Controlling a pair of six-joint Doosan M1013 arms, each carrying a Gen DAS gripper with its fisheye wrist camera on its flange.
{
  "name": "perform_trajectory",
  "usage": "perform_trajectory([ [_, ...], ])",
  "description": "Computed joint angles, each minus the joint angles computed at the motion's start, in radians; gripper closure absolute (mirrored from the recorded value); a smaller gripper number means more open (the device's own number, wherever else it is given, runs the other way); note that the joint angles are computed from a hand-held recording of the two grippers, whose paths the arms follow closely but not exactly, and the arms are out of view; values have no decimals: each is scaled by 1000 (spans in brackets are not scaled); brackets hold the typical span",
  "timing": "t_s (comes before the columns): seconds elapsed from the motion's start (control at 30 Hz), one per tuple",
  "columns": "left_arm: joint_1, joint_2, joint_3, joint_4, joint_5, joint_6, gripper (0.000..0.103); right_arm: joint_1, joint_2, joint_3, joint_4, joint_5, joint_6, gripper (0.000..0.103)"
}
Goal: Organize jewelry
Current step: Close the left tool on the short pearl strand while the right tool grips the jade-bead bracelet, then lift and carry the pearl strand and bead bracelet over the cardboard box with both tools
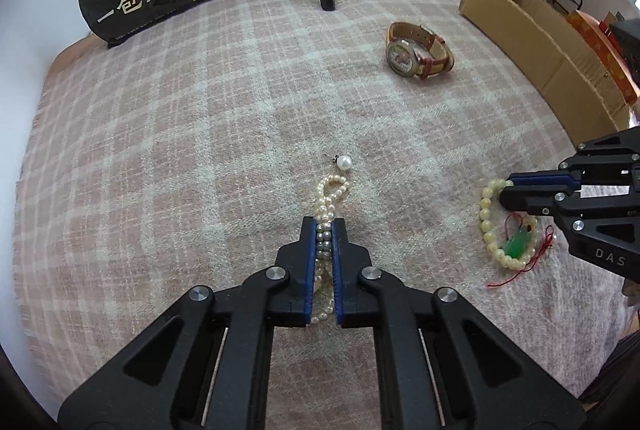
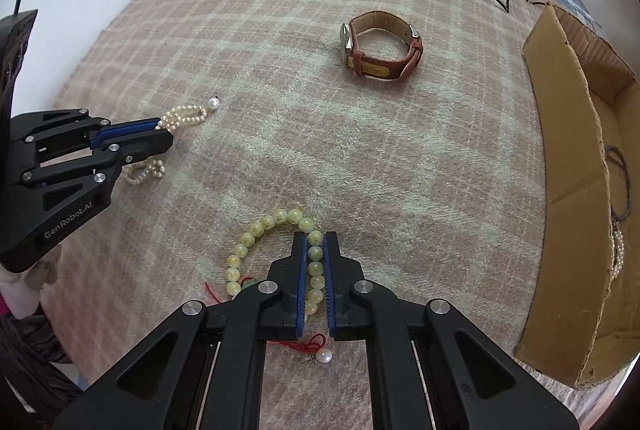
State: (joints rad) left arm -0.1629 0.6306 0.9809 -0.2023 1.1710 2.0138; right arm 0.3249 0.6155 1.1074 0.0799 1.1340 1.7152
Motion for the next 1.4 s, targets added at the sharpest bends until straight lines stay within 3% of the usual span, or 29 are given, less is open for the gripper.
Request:
perform_trajectory([
  [0.67, 30, -47, 10, -113, -24, 8, 98, -22, -74, 62, 143, -114, -36, 97],
  [1.07, 41, -77, 6, -205, -33, 34, 98, -17, -140, 98, 115, -200, -32, 97],
  [1.4, 18, -74, -18, -254, -24, 56, 98, -42, -215, 168, 32, -275, 26, 97],
])
